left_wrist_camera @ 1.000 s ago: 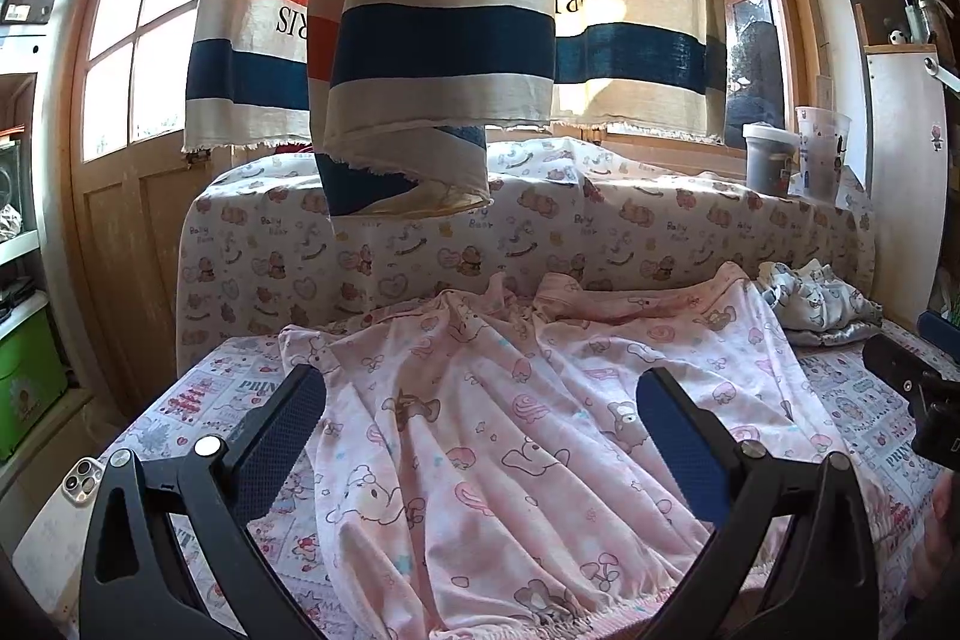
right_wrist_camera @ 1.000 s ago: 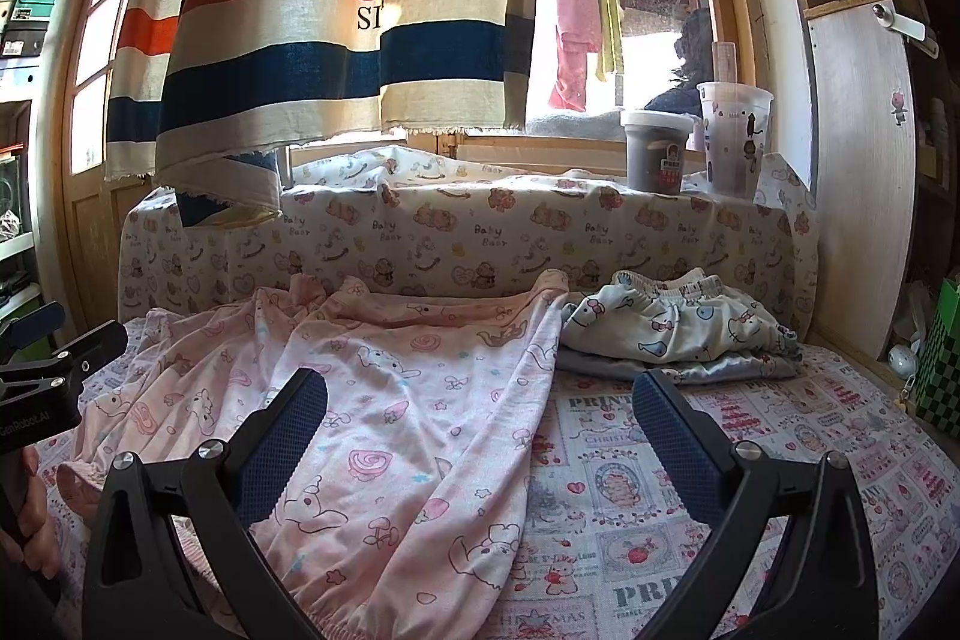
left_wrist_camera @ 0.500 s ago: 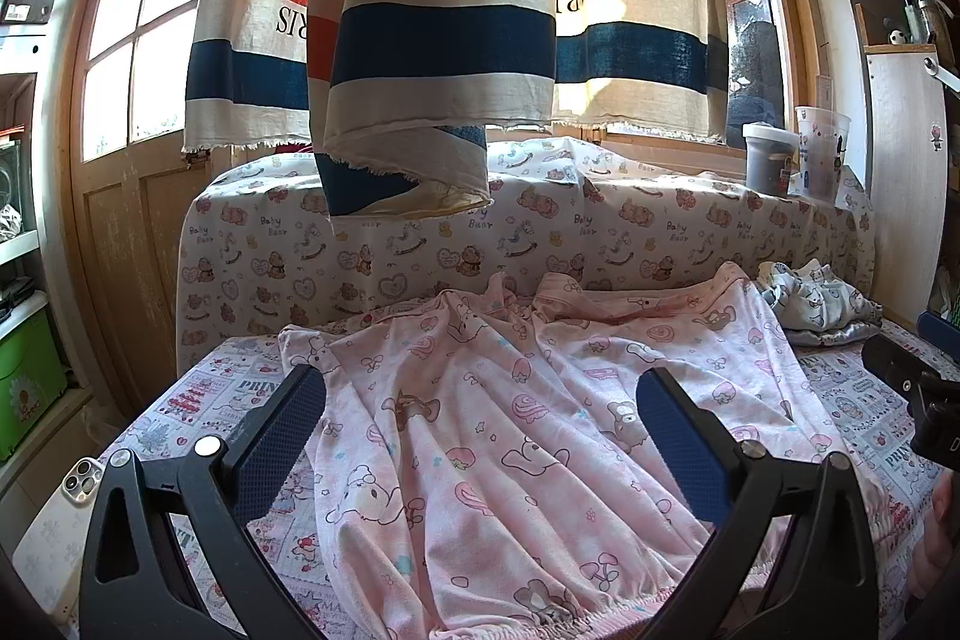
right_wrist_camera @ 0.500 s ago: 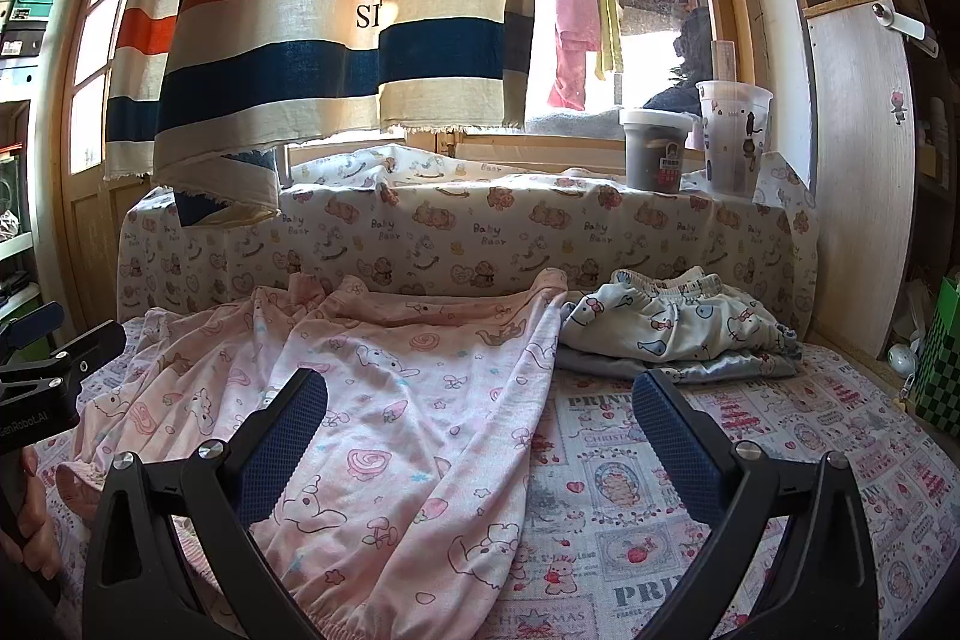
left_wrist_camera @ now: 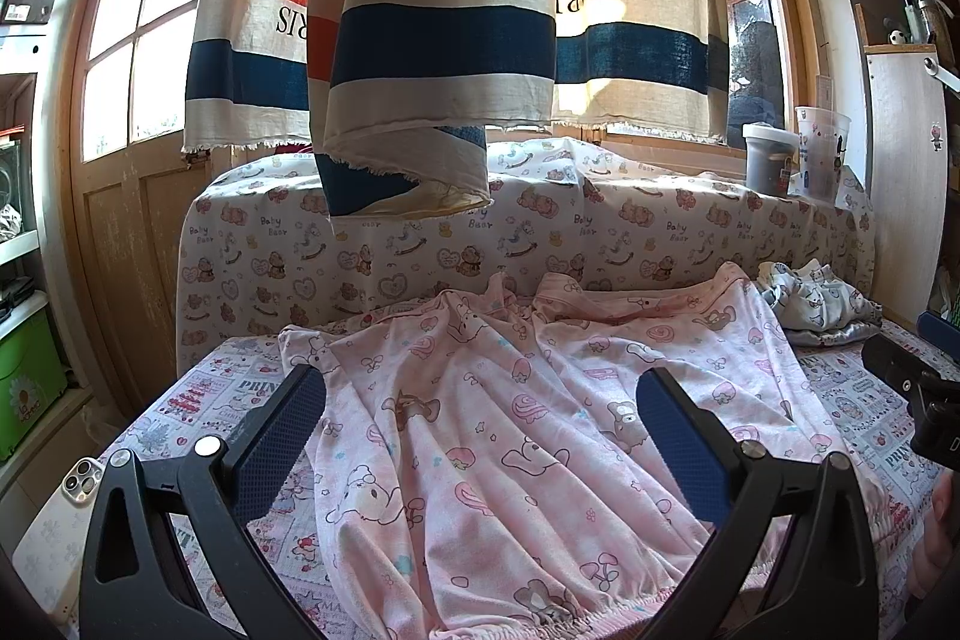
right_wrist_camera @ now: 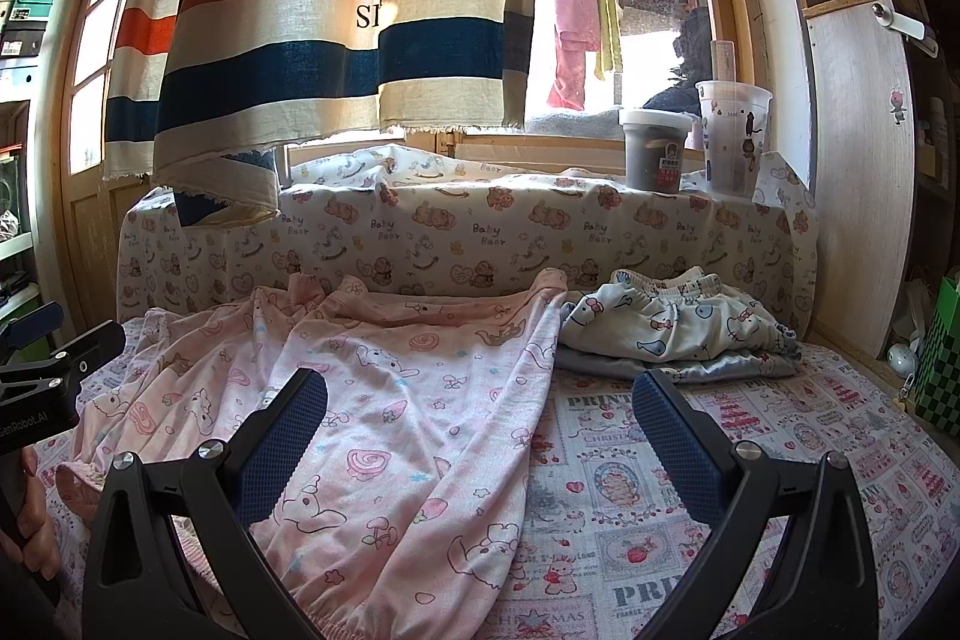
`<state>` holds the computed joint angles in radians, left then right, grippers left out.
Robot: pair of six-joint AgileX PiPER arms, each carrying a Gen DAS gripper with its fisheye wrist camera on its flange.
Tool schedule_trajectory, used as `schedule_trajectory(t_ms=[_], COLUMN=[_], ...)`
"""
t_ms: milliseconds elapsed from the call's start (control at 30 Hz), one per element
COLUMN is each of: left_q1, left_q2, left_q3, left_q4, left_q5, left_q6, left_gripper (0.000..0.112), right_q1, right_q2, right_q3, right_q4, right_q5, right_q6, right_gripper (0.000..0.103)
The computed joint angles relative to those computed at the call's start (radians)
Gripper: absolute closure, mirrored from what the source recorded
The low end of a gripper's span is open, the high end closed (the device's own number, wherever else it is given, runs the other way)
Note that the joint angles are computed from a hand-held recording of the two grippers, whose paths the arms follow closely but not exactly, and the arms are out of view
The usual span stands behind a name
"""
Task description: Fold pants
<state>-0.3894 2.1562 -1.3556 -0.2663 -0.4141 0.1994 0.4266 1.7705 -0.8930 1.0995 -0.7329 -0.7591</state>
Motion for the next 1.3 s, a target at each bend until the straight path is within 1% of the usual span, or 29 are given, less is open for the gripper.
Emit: schedule_trajectory(t_ms=[1000, 1100, 1233, 1300], left_q1=[0.002, 0.001, 0.003, 0.008], left_q2=[0.001, 0.0, 0.004, 0.006], left_q3=[-0.002, 0.003, -0.009, -0.014], left_q4=[0.005, -0.002, 0.03, 0.078], left_q5=[0.004, -0.009, 0.009, 0.018], left_q6=[-0.004, 0.0, -0.017, -0.057], left_gripper=[0.009, 0.009, 0.009, 0.009], right_q1=[0.002, 0.001, 0.0, -0.001], right_q2=[0.004, 0.0, -0.001, 0.0], right_q3=[-0.004, -0.002, 0.001, -0.001], right_q4=[0.004, 0.007, 0.002, 0.003], right_q5=[-0.002, 0.004, 0.001, 0.006], right_q6=[-0.003, -0.006, -0.002, -0.004], right_gripper=[0.001, 0.001, 0.001, 0.001])
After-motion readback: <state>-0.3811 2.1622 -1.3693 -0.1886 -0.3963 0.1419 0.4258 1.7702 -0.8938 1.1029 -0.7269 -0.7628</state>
